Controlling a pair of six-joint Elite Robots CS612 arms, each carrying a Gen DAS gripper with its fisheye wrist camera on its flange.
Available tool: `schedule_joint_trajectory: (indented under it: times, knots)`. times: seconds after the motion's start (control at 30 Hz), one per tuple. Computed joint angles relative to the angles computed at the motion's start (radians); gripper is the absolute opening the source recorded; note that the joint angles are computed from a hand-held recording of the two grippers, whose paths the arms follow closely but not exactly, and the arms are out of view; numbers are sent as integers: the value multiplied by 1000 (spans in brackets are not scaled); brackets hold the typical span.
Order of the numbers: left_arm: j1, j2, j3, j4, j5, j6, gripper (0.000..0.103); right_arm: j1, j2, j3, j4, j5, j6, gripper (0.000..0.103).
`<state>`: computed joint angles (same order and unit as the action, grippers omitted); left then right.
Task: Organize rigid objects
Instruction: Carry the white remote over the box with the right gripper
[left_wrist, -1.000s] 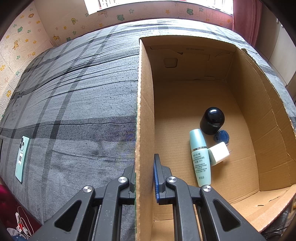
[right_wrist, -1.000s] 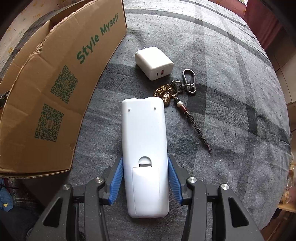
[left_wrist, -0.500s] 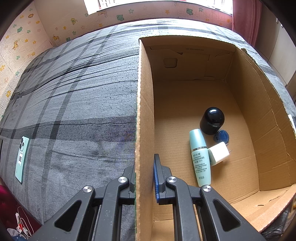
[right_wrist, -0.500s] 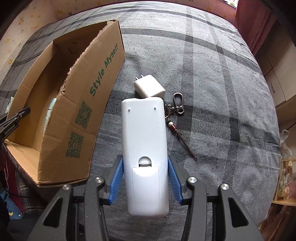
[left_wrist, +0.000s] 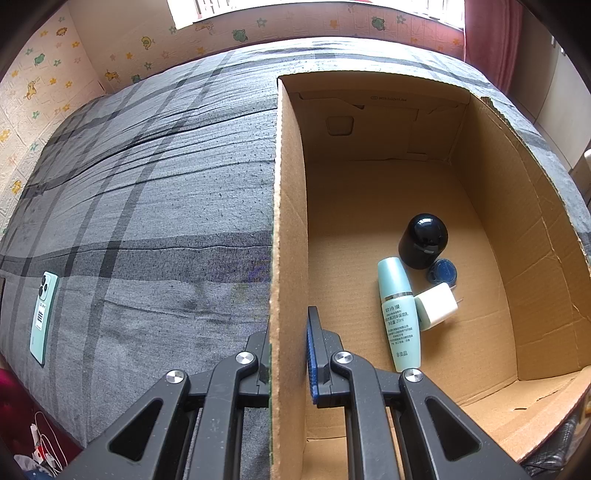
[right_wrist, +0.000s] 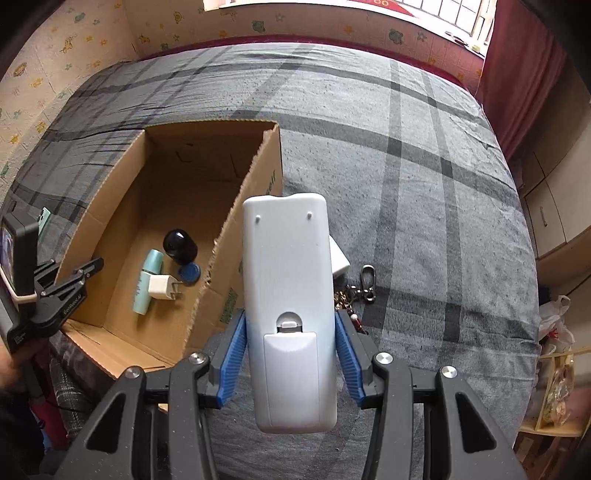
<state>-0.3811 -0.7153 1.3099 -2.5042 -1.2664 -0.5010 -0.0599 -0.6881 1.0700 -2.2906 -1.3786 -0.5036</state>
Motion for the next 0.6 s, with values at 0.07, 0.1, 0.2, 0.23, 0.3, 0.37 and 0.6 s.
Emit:
schedule_joint_trajectory:
  times: [0.07,0.1,0.2,0.23,0.3,0.37,0.6]
  knots:
    - [0,0,-1,0,-1,0,12,7,2,-16,4,11,-4,50]
    - [0,1,-1,0,-1,1,12,11,5,-25,6,17,-8,50]
    - [0,0,-1,-1,-1,0,12,22,13,-49,14,35,-13,50]
    - [0,1,-1,-1,-2,-1,12,26,16,-56,18,41,-14,50]
    - [0,2,-1,-3,-4,-1,12,34,23,-70,28,49,-19,50]
    - [0,2,-1,-5,-3,1,12,42,32,-85,40,58,-24,50]
    - [1,2,-1,-6,-7,4,12,70,72,-149,93,73,-46,50]
